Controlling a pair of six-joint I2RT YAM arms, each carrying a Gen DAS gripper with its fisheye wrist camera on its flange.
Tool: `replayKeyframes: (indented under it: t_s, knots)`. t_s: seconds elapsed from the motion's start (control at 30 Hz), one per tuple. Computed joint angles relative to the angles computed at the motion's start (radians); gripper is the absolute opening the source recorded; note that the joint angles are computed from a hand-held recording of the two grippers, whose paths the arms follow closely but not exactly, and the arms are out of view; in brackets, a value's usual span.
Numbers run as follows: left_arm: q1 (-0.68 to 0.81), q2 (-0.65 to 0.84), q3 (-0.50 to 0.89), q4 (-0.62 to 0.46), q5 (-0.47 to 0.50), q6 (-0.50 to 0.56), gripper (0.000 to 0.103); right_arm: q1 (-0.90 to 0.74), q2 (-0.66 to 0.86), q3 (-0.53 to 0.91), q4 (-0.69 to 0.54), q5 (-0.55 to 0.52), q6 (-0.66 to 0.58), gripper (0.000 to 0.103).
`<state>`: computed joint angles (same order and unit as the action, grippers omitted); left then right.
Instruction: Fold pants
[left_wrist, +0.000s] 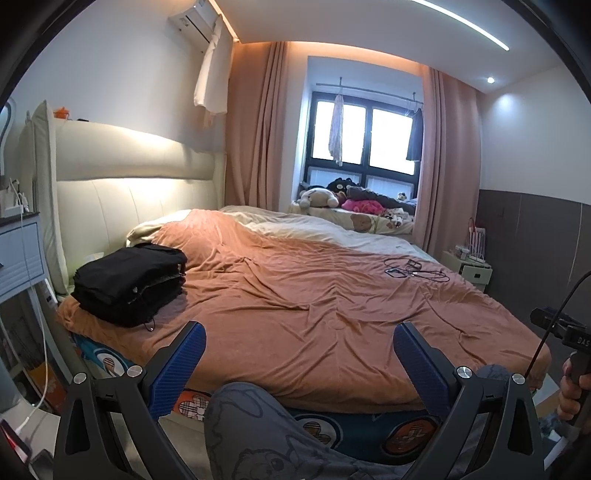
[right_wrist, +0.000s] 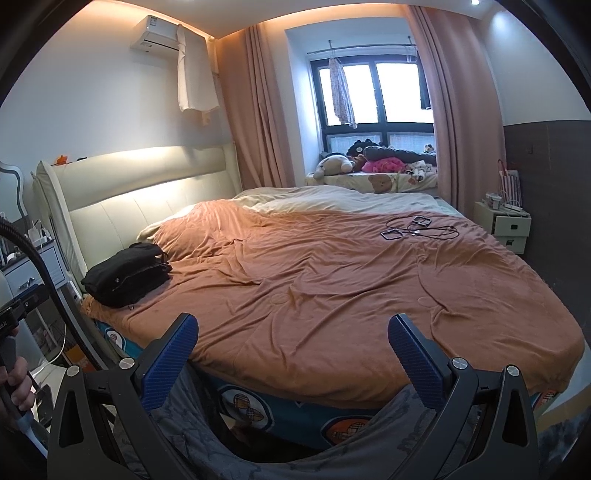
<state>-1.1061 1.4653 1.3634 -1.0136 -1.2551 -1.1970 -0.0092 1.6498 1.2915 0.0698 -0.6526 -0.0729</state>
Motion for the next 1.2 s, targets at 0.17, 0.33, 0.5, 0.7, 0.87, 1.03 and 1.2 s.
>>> replayKeyframes:
  t_s: [0.17,0.33,0.5,0.7,0.87,1.03,1.2]
  knots:
    - [0.002,0.002,0.0,0.002,0.002,-0.001,0.102,-0.007,0.006,0.01,-0.002,-0.003,-0.003,0.103]
    - [0.004,0.0,-0.004,0.009,0.002,0.004,0.102,-0.014,0.009,0.013,0.002,-0.003,-0.002,0.103]
    - [0.005,0.002,-0.009,0.023,0.008,0.013,0.102,-0.016,0.003,0.004,0.009,0.002,0.0,0.103]
    - [0.004,0.011,-0.001,0.011,0.006,0.004,0.102,-0.019,0.008,0.008,0.012,-0.002,-0.004,0.103]
    - [0.003,0.012,-0.002,0.014,0.008,0.002,0.103,-0.025,0.019,0.022,0.004,-0.009,-0.007,0.103]
    - [0.004,0.017,0.002,0.005,0.007,-0.001,0.102,-0.028,0.028,0.037,-0.006,-0.015,-0.011,0.103]
    - [0.006,0.007,-0.009,0.008,0.011,-0.003,0.103,-0.03,0.04,0.051,-0.014,-0.02,-0.01,0.103]
